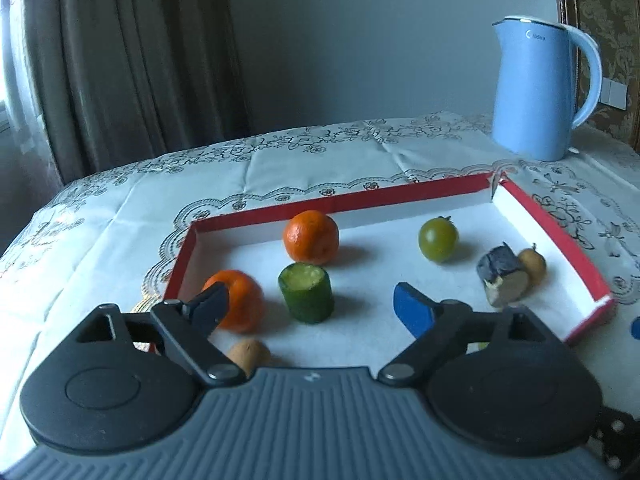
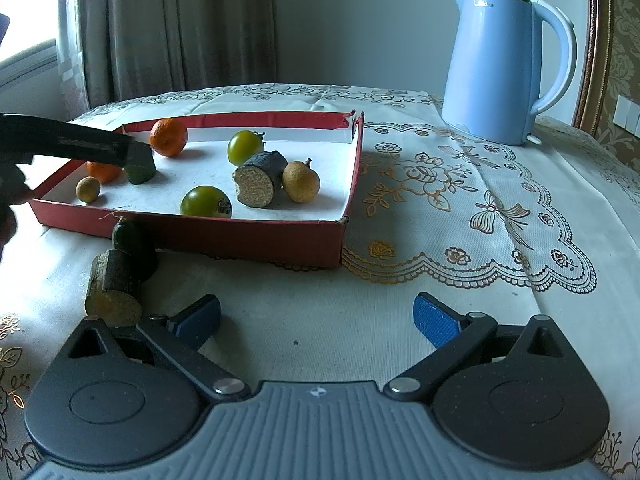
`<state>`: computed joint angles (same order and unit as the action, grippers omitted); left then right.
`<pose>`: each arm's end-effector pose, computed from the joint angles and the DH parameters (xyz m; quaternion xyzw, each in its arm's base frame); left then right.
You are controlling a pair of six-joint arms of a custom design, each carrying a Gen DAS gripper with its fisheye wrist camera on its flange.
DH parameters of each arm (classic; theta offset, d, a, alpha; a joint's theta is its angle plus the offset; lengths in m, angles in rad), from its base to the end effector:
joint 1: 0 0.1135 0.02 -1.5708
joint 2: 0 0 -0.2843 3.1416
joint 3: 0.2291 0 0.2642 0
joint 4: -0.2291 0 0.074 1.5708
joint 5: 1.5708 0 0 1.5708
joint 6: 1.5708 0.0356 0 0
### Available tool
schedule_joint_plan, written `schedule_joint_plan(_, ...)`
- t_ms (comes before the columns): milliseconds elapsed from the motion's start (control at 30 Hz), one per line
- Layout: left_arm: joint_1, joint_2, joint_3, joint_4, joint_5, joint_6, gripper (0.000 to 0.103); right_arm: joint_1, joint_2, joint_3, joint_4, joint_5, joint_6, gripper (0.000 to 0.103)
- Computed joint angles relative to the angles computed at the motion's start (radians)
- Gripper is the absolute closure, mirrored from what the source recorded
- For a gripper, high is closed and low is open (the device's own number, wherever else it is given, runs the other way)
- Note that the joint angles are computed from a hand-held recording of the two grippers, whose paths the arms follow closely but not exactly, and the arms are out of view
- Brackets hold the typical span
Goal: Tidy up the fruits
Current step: 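Lower the cucumber piece into the red tray and open the left gripper, then move the right tool to the cut brown stalk piece and close on it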
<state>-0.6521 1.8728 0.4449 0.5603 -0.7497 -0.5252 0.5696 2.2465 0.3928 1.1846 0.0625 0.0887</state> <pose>0.2256 -0.1417 0.0625 -0.0704 0.8799 0.1079 0.4574 0.2282 0.1435 0.0036 -0.2010 0.8770 0.1142 0.4212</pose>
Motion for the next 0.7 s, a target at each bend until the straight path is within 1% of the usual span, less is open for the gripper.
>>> schedule_joint_plan(200, -0.099, -0.11, -0.119, -0.039, -0.06, -0.147, 0.009, 0.0, -0.003, 0.003, -0.009, -0.003, -0.003, 0.0)
schedule_joint_plan(333, -0.155, -0.113, -0.164, -0.059, -0.087, -0.24, 0.008, -0.001, 0.0, 0.002, -0.004, -0.004, -0.003, 0.0)
schedule_joint_plan(467, -0.166, -0.067, -0.184, -0.035, -0.066, -0.293, 0.008, -0.001, 0.003, 0.002, 0.002, -0.004, -0.003, 0.0)
schedule_joint_plan(567, -0.15, -0.023, -0.193, 0.004, -0.037, -0.311, 0.008, -0.002, 0.004, -0.002, 0.008, -0.007, -0.005, 0.0)
schedule_joint_plan(600, -0.144, -0.017, -0.192, 0.003, -0.031, -0.314, 0.008, -0.003, 0.005, -0.005, 0.016, -0.011, -0.007, 0.0)
schedule_joint_plan(700, -0.119, 0.011, -0.206, 0.054, 0.0, -0.311, 0.008, 0.0, 0.019, -0.026, 0.075, -0.015, -0.019, 0.0)
